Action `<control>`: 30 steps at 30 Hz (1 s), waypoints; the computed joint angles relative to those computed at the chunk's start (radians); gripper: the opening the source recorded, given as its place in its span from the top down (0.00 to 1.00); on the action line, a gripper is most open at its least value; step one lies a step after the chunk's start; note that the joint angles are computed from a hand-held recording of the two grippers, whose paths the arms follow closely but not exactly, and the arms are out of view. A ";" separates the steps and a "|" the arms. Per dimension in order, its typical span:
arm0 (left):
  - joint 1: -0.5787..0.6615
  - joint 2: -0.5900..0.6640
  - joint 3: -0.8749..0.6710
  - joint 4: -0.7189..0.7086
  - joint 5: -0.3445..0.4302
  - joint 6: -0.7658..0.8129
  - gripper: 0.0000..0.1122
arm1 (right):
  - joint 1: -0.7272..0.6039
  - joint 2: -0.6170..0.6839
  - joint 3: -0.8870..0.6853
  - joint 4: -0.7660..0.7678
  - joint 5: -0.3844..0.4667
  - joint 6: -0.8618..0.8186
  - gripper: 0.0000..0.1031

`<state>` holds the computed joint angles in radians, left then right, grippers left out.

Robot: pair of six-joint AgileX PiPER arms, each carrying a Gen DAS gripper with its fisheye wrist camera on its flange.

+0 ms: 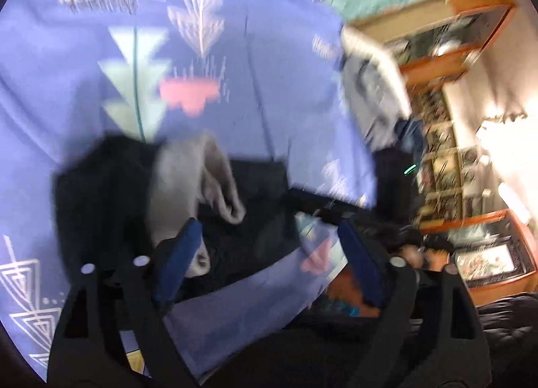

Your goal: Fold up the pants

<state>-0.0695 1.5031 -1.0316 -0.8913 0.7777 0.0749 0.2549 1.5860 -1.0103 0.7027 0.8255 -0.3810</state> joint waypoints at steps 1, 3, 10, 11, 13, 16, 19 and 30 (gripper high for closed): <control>0.027 -0.035 0.009 0.010 0.003 -0.013 0.20 | 0.010 -0.002 -0.001 0.003 -0.014 0.012 0.19; 0.095 -0.102 0.034 0.058 0.015 -0.047 0.17 | 0.022 0.008 -0.019 0.026 0.001 0.003 0.19; 0.203 -0.125 0.196 0.272 -0.018 -0.240 0.16 | 0.031 0.094 -0.071 0.341 0.186 -0.152 0.19; 0.218 -0.124 0.239 0.260 -0.034 -0.232 0.16 | 0.053 0.103 -0.085 0.334 0.184 -0.148 0.19; 0.262 -0.132 0.290 0.266 -0.024 -0.210 0.16 | 0.091 0.102 -0.105 0.307 0.166 -0.144 0.19; 0.298 -0.104 0.348 0.221 -0.019 -0.135 0.16 | 0.142 0.116 -0.144 0.279 0.148 -0.129 0.19; 0.290 -0.088 0.379 0.161 -0.028 -0.072 0.16 | 0.176 0.139 -0.191 0.210 0.132 -0.069 0.19; 0.204 -0.026 0.404 0.101 -0.089 -0.019 0.16 | 0.294 0.182 -0.304 -0.010 0.025 0.036 0.19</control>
<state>0.1345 1.4767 -0.6272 -0.7900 0.6890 0.0558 0.5489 1.7684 -1.3146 0.6926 0.8505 -0.3454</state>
